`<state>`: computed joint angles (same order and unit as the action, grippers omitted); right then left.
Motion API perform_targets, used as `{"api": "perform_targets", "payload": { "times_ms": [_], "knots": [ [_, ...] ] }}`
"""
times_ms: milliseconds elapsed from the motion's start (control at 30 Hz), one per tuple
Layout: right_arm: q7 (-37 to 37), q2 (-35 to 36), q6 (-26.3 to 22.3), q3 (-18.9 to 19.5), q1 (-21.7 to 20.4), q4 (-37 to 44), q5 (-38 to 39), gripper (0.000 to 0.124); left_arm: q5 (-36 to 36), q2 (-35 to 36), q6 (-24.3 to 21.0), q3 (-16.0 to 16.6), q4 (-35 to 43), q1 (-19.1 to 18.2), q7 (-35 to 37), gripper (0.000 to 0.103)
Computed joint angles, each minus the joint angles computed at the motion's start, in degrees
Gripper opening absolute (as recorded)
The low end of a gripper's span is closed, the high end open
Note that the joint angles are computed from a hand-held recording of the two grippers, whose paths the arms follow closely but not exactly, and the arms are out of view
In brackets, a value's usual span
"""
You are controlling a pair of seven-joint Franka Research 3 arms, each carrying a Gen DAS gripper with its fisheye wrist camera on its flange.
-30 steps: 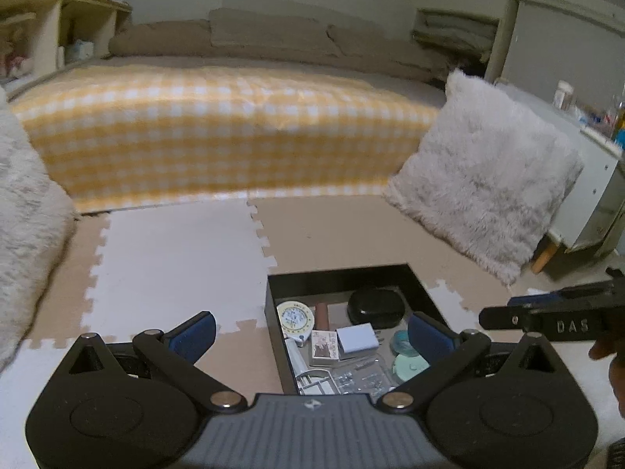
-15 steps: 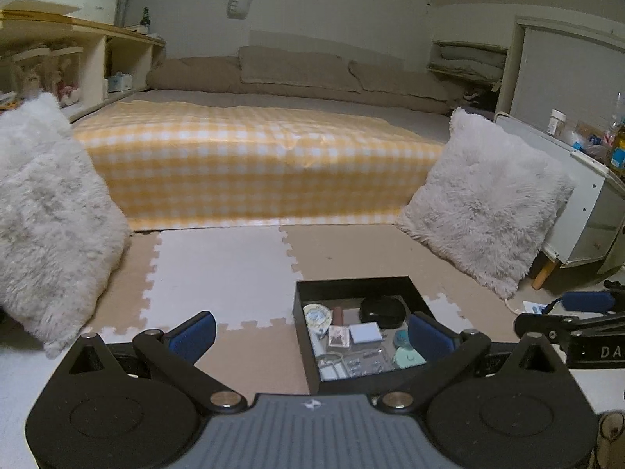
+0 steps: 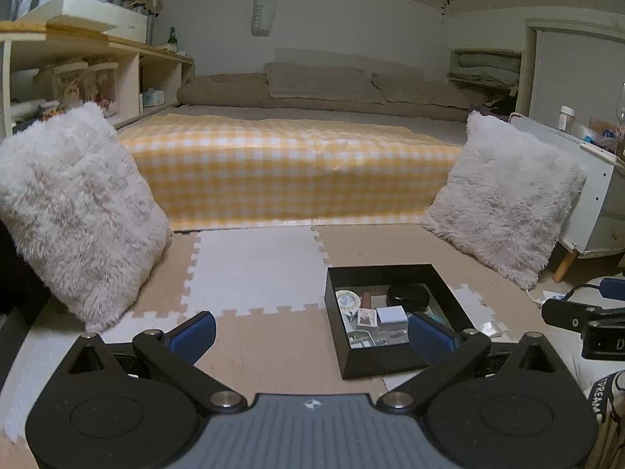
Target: Organize rigid objects
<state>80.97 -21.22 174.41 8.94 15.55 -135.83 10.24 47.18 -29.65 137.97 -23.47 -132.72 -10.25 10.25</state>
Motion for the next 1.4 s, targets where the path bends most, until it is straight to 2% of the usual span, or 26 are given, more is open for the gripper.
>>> {"api": "perform_targets", "payload": {
  "times_ms": [133, 233, 433, 967, 1400],
  "knots": [
    [1.15, -1.13, 3.1, 1.88, -1.9, -2.32, -1.2, 0.103, -0.39, -0.14, -0.18, -0.12, -0.68, -0.45, 0.05, 0.103],
    [3.66, -1.77, 4.71, 5.31, -5.87, -3.46, -3.41, 0.103, 0.36, 0.11, -1.04, -0.7, -0.44, -0.43, 0.31, 0.103],
    [2.5, -1.47, 4.88, 2.48, -2.76, -4.09, -2.53, 0.103, 1.65, 0.6, -1.88, -1.16, -0.19, -0.73, 0.18, 0.103],
    [3.11, -2.08, 6.41, 4.42, -4.64, -5.28, -2.87, 0.103, 2.28, 1.59, -3.61, -0.58, 0.13, -1.99, 0.09, 0.103],
    [2.91, -2.1, 6.35, 4.33, -4.5, -5.29, -2.8, 0.103, 2.24, 1.59, -3.6, -0.43, 0.11, -2.14, 0.1, 0.103]
  ]
}}
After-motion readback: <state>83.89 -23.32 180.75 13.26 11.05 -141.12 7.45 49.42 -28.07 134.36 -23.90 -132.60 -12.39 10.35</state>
